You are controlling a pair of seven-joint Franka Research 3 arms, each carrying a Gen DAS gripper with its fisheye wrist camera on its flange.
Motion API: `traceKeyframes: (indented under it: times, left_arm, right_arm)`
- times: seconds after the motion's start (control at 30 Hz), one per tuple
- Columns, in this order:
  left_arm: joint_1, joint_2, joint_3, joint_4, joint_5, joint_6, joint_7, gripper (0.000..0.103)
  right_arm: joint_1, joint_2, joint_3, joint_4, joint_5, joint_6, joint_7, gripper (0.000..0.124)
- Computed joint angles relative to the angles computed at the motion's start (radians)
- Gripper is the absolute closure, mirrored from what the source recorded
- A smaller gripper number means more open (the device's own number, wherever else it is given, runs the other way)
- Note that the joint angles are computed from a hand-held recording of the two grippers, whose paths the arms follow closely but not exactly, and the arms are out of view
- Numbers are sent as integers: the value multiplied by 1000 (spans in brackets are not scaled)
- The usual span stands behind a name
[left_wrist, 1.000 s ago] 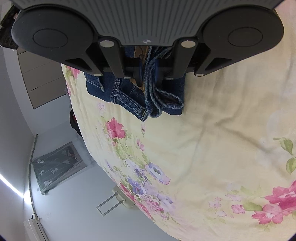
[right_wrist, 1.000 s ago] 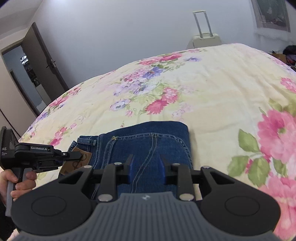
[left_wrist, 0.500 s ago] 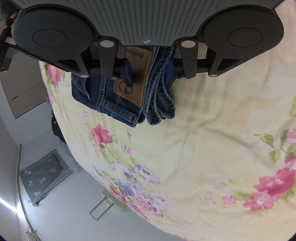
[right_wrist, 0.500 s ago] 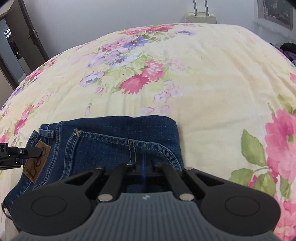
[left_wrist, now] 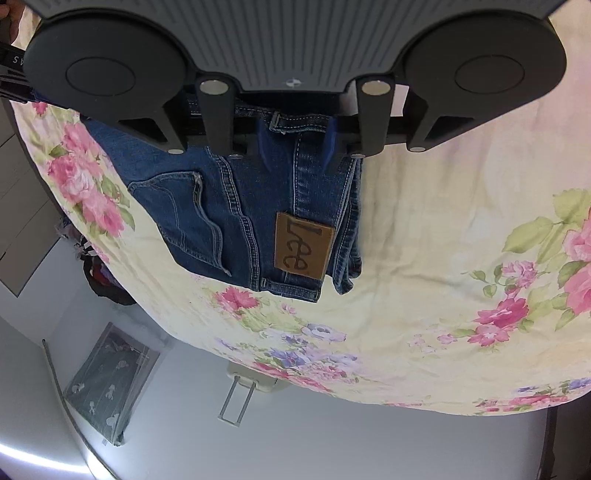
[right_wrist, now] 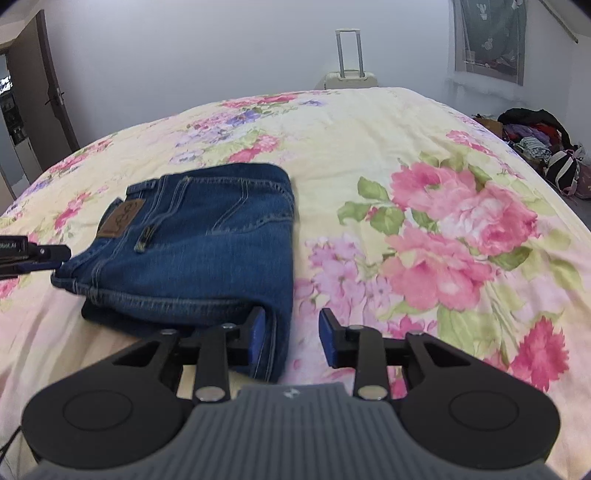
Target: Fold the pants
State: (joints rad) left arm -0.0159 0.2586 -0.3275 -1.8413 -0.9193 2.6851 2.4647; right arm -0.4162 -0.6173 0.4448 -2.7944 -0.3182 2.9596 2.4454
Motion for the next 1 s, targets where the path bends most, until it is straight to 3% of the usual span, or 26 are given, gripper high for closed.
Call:
traceKeyframes:
  times: [0.1, 0.2, 0.23, 0.3, 0.33, 0.4, 0.63, 0.77, 0.83, 0.9, 1.0]
  left_arm:
    - [-5, 18, 3, 2, 22, 1, -16, 71]
    - [-1, 42, 3, 9, 56, -11, -48, 72]
    - [3, 48, -1, 11, 60, -15, -55, 73]
    - [9, 52, -7, 12, 69, -17, -68, 75]
    - [14, 54, -10, 12, 68, -22, -72, 77]
    - [12, 60, -4, 14, 93, -33, -114, 82]
    - [17, 62, -12, -1, 152, -21, -152, 82]
    - [36, 13, -31, -37, 111, 7, -96, 82]
    - [42, -14, -40, -56, 46, 25, -43, 82]
    - [37, -39, -46, -73, -32, 42, 38, 82]
    - [6, -57, -42, -93, -125, 95, 152, 82]
  right_arm:
    - [-59, 37, 80, 14, -42, 2, 46, 94]
    - [-135, 107, 125, 26, -48, 119, 125, 89]
    - [-185, 127, 170, 42, -53, 133, 138, 89]
    - [-283, 136, 266, 64, -71, 133, 160, 110]
    - [-313, 119, 299, 69, -88, 102, 190, 114]
    - [-304, 99, 279, 32, -54, 147, 207, 115]
    - [-268, 136, 236, -14, 67, 195, 177, 116]
    - [-149, 99, 137, -23, 122, 132, 109, 114]
    - [-115, 29, 124, -51, 123, 103, 109, 112]
    - [-151, -42, 182, -65, 108, 100, 142, 110]
    - [-304, -105, 342, -50, 73, 203, 180, 108]
